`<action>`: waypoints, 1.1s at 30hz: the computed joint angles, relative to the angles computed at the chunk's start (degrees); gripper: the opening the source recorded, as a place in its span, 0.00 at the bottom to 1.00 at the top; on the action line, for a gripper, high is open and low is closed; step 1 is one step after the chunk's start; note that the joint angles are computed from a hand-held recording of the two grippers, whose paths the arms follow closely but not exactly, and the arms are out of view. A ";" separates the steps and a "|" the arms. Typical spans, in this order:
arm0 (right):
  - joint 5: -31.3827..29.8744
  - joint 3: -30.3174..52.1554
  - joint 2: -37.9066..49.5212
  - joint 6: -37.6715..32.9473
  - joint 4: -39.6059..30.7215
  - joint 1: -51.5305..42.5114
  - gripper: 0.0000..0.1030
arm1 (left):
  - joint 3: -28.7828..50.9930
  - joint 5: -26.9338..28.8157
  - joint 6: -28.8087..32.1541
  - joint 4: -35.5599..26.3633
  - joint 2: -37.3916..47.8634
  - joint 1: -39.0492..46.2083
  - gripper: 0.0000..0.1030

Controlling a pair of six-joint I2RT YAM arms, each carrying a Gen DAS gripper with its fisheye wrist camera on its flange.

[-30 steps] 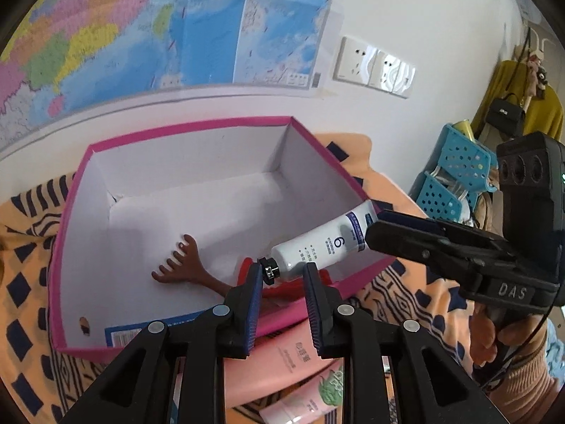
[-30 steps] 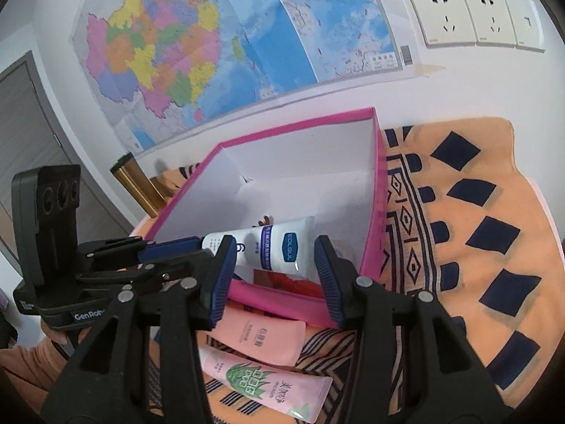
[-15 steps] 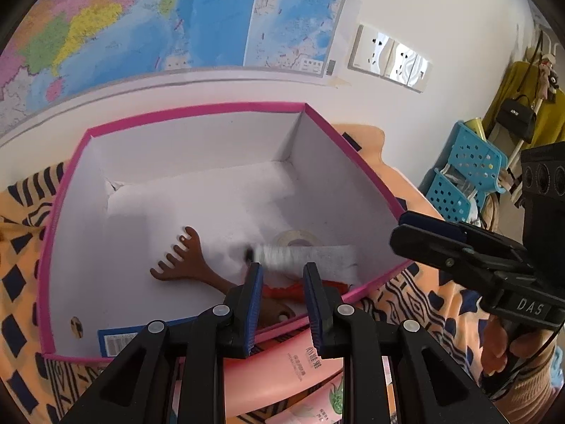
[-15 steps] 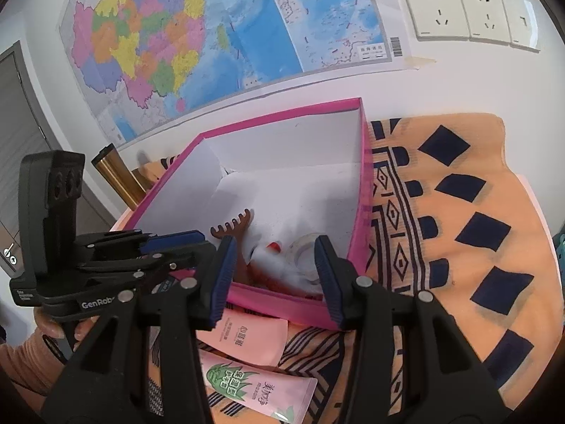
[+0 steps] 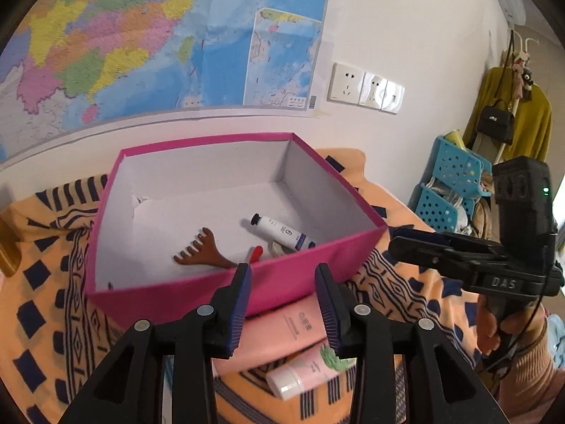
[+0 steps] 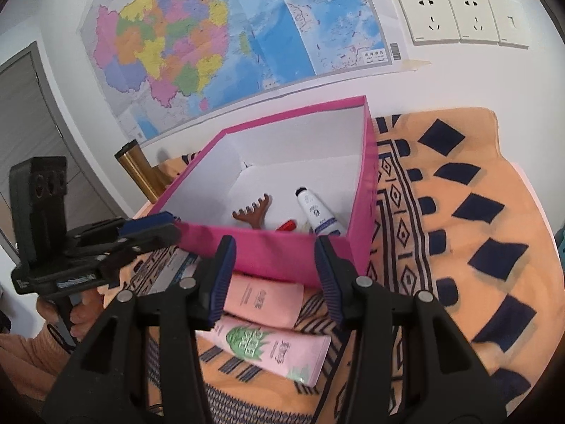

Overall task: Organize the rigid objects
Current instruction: 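Move the right gripper to the pink-and-white aloe-print tube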

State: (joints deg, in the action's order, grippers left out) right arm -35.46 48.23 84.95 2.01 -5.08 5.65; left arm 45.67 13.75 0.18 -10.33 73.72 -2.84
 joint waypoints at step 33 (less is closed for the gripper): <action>0.76 -11.78 4.24 -0.36 1.01 -2.05 0.47 | -14.33 2.83 -3.34 2.16 -1.53 -0.48 0.38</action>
